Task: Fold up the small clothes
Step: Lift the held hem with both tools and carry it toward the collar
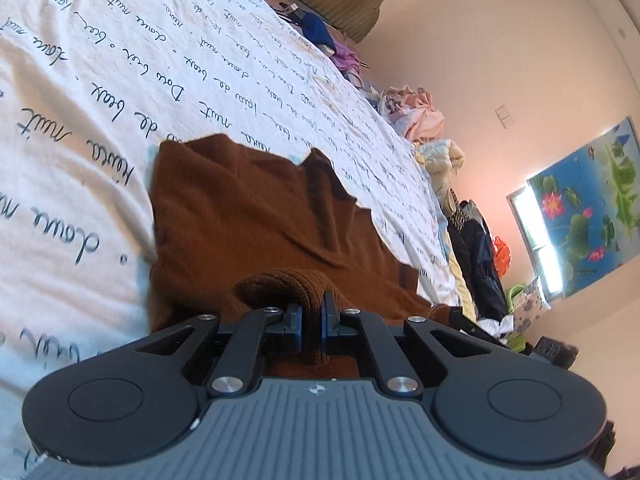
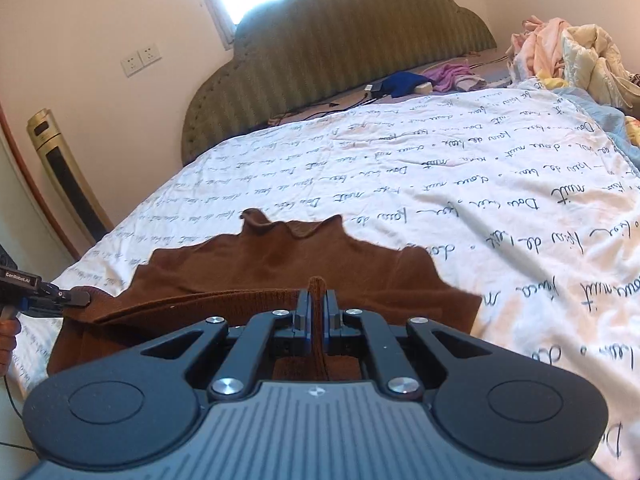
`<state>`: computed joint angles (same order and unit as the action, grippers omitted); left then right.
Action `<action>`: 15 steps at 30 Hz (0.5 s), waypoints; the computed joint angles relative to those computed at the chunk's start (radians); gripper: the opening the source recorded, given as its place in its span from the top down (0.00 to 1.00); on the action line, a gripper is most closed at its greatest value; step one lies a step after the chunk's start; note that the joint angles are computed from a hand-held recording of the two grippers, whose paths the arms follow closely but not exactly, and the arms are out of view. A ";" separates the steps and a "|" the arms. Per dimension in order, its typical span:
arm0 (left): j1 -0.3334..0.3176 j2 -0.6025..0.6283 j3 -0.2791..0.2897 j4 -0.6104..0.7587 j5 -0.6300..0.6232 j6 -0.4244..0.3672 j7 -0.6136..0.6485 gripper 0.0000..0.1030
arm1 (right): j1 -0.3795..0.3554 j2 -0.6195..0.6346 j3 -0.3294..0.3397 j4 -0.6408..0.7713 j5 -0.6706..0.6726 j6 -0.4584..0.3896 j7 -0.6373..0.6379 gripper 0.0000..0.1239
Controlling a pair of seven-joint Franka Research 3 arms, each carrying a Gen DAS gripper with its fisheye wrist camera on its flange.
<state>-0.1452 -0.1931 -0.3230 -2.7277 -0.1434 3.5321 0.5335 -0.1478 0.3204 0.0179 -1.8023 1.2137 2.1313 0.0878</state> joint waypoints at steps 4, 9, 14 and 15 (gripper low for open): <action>-0.029 0.074 0.123 0.056 0.156 0.015 -0.107 0.92 | 0.017 0.071 0.013 0.083 -0.025 0.040 0.059 0.96; -0.005 0.151 0.184 0.132 0.325 -0.002 -0.222 0.92 | 0.022 0.157 0.043 0.185 -0.069 0.074 0.131 0.96; 0.053 0.212 0.196 0.190 0.490 -0.022 -0.354 0.92 | 0.027 0.248 0.076 0.304 -0.132 0.104 0.205 0.96; 0.064 0.220 0.194 0.198 0.508 -0.024 -0.367 0.92 | 0.027 0.263 0.083 0.326 -0.146 0.108 0.217 0.96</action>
<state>-0.0811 0.0273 -0.1290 -2.5298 0.3649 3.5081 0.1667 -0.1203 0.5836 0.1009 -1.4765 1.0679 2.2395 0.3051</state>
